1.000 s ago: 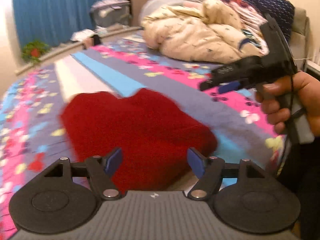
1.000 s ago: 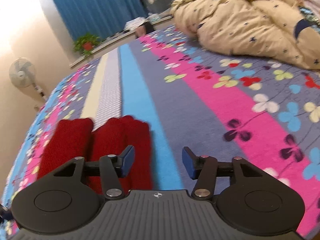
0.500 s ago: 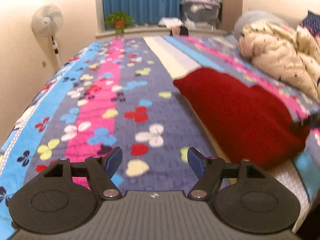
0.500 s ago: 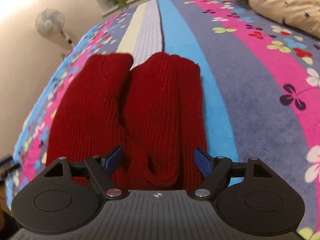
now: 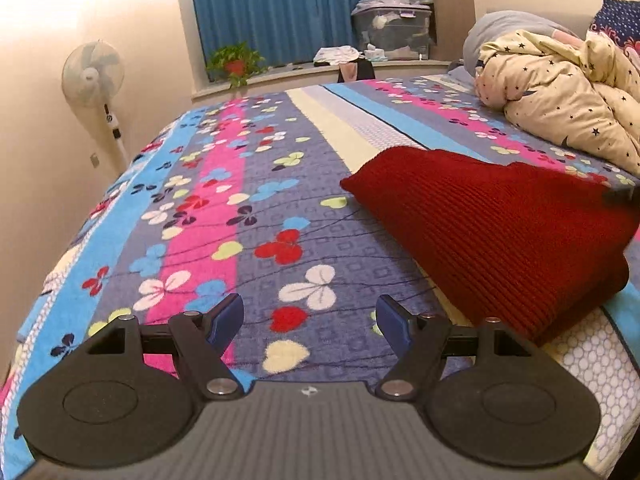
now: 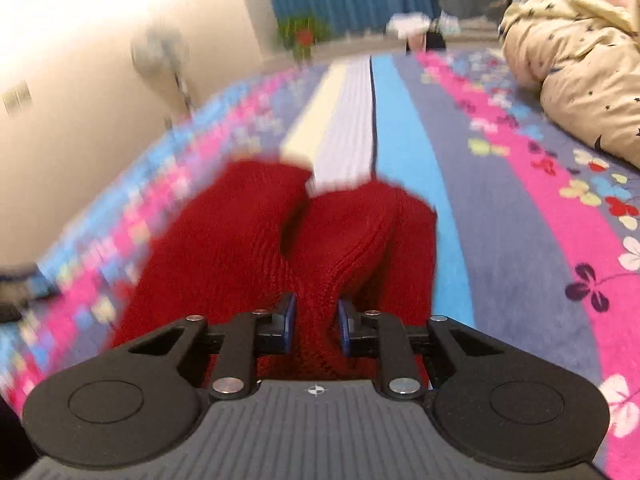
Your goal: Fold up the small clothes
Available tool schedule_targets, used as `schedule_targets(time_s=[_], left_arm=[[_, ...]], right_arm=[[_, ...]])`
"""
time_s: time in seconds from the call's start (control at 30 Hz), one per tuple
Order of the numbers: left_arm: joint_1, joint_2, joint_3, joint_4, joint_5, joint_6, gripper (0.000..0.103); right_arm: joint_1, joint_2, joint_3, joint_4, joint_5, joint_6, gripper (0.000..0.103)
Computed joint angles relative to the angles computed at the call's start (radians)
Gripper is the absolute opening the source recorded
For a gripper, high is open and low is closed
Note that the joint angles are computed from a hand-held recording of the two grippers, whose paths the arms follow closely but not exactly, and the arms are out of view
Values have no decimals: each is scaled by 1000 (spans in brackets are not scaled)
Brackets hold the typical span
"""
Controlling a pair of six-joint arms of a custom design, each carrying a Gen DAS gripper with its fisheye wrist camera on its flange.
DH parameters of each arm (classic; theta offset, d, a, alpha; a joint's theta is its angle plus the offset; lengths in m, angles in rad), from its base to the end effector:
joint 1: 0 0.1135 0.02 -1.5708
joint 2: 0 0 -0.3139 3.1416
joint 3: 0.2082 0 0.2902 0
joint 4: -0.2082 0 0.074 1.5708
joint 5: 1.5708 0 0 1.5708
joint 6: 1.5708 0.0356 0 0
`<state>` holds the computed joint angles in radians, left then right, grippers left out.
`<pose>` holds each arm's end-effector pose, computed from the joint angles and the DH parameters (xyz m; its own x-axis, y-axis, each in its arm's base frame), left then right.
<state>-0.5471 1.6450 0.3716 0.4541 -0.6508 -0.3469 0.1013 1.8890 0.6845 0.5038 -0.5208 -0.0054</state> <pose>0.2279 -0.1136 0.0979 -0.6075 0.0533 -0.7926 -0.1551 0.9706 0.1842 0.3525 0.0536 0.1004 -0.6389 -0.0696 -0.7661 -0.4696 0.8242 0.3167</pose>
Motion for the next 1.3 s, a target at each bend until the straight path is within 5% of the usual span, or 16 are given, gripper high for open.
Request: schedule_targets(time_s=[0.23, 0.53, 0.6, 0.73, 0.87, 0.97, 1.0, 1.17, 1.3], left_arm=[[18, 10, -4, 18, 8, 5, 78], [45, 12, 2, 18, 25, -2, 78], [45, 21, 7, 17, 26, 1, 78], [42, 40, 17, 13, 24, 2, 78], [40, 44, 15, 27, 23, 6, 79], [43, 55, 21, 23, 26, 2, 79], [44, 59, 23, 22, 28, 1, 79], [35, 79, 34, 26, 22, 6, 79], [24, 102, 39, 33, 11, 14, 79]], right_arm=[[-109, -42, -78, 236, -104, 148, 20], [-150, -34, -101, 288, 22, 200, 19], [-140, -26, -68, 192, 58, 165, 19], [-133, 81, 128, -260, 136, 128, 20], [-136, 67, 119, -240, 156, 136, 23], [-129, 31, 72, -146, 269, 159, 42], [-143, 28, 63, -114, 245, 186, 49], [-160, 28, 43, -12, 102, 195, 52], [-101, 78, 116, -125, 76, 96, 69]])
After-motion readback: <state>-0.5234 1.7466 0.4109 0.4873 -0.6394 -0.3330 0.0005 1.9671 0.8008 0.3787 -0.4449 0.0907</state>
